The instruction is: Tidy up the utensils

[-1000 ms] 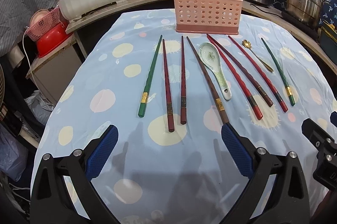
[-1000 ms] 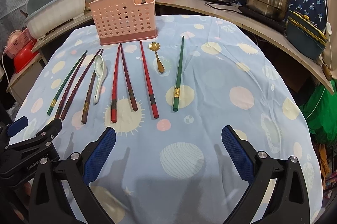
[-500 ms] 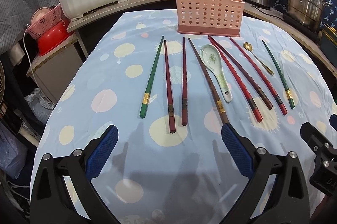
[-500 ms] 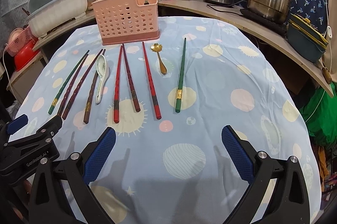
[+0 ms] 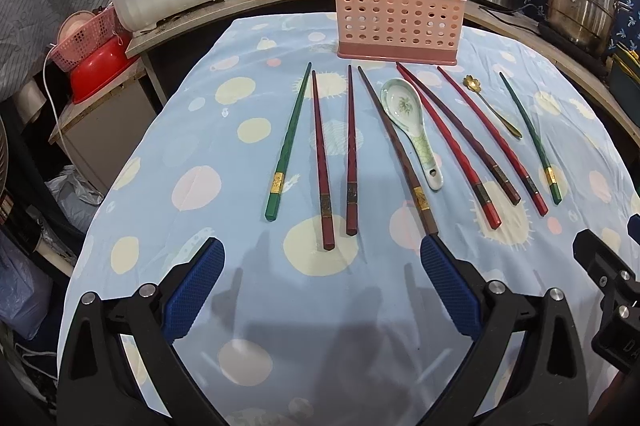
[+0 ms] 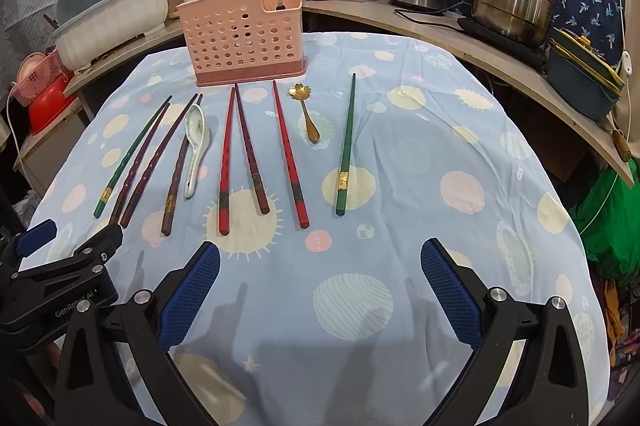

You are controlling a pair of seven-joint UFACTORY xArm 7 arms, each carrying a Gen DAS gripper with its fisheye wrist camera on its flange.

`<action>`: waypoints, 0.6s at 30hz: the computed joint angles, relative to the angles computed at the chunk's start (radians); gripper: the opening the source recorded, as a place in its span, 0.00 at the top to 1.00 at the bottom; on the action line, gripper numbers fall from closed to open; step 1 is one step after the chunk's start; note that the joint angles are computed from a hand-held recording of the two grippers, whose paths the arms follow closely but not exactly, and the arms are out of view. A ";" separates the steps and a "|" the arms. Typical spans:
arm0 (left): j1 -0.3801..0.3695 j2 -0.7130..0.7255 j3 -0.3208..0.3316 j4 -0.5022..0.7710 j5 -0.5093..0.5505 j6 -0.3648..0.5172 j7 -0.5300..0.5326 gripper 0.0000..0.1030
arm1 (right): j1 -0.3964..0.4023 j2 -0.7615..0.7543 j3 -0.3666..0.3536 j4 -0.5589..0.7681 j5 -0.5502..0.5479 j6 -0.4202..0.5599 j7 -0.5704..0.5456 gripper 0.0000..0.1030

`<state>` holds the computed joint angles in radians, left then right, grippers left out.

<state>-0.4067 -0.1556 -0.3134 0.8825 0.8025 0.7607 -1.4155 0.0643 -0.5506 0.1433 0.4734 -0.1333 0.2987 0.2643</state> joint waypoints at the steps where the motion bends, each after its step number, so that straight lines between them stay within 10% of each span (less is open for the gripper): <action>1: 0.000 -0.001 0.001 -0.001 -0.001 -0.002 -0.001 0.09 | 0.001 0.001 0.000 0.000 0.000 0.000 0.000 0.06; 18: 0.016 -0.006 0.010 -0.012 -0.008 -0.023 0.002 0.09 | -0.011 0.023 0.011 0.020 -0.014 0.006 0.014 0.06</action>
<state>-0.3910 -0.1617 -0.3032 0.8709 0.7940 0.7374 -1.4134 0.0533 -0.5276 0.1540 0.4937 -0.1470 0.3046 0.2782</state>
